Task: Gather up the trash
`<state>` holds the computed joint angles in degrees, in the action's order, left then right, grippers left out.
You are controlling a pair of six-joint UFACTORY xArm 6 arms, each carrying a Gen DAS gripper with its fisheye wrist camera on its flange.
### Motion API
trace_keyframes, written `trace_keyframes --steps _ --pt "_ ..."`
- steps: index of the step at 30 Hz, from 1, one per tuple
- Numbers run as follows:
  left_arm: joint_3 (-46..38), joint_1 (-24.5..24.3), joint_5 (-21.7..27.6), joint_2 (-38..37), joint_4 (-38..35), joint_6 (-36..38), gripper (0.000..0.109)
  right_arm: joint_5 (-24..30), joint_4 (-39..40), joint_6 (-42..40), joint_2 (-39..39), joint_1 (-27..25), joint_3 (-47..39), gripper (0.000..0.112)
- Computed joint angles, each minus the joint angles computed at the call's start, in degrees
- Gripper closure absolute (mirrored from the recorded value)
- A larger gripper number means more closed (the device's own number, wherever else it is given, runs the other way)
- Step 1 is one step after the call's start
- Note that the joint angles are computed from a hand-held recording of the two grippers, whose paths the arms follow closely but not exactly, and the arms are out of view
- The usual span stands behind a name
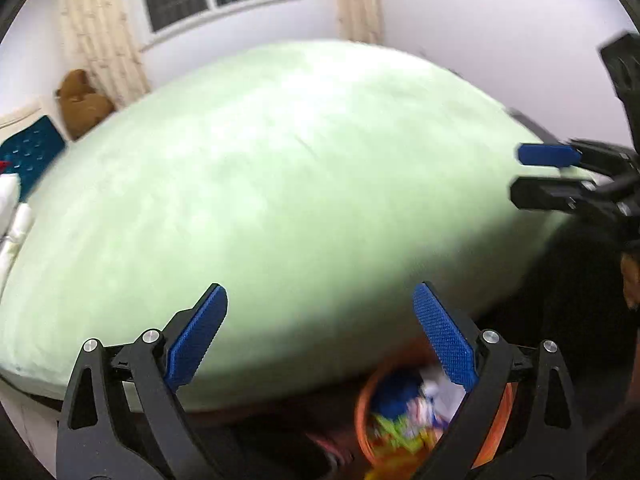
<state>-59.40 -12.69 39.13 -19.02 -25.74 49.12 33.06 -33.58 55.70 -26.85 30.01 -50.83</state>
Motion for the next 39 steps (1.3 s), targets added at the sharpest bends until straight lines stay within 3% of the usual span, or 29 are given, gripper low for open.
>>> trace_keyframes --steps 4,10,15,18,26,39 --pt "-9.35 -0.82 -3.81 8.31 -0.75 -5.65 0.017 3.39 -12.04 5.13 5.88 -3.06 -8.27 0.014" --pt "-25.69 -2.17 -8.54 23.47 5.52 -18.11 0.016 7.20 -20.89 10.63 19.17 -9.50 -22.11 0.014" --pt "-40.15 -3.60 -8.70 35.74 13.06 -28.35 0.017 7.61 -18.45 11.21 30.10 -13.07 -32.54 0.014" --pt "-44.39 -3.97 -8.82 40.25 17.90 -32.40 0.017 5.92 -18.53 12.45 32.72 -14.46 -34.04 0.014" --pt "-53.00 -4.19 -3.76 47.86 20.38 -37.94 0.017 10.35 -16.54 9.28 38.47 -13.22 -39.30 0.014" --pt "-54.89 -4.50 -4.31 49.47 22.03 -40.55 0.017 9.72 -15.65 12.08 38.08 -13.94 -38.31 0.014"
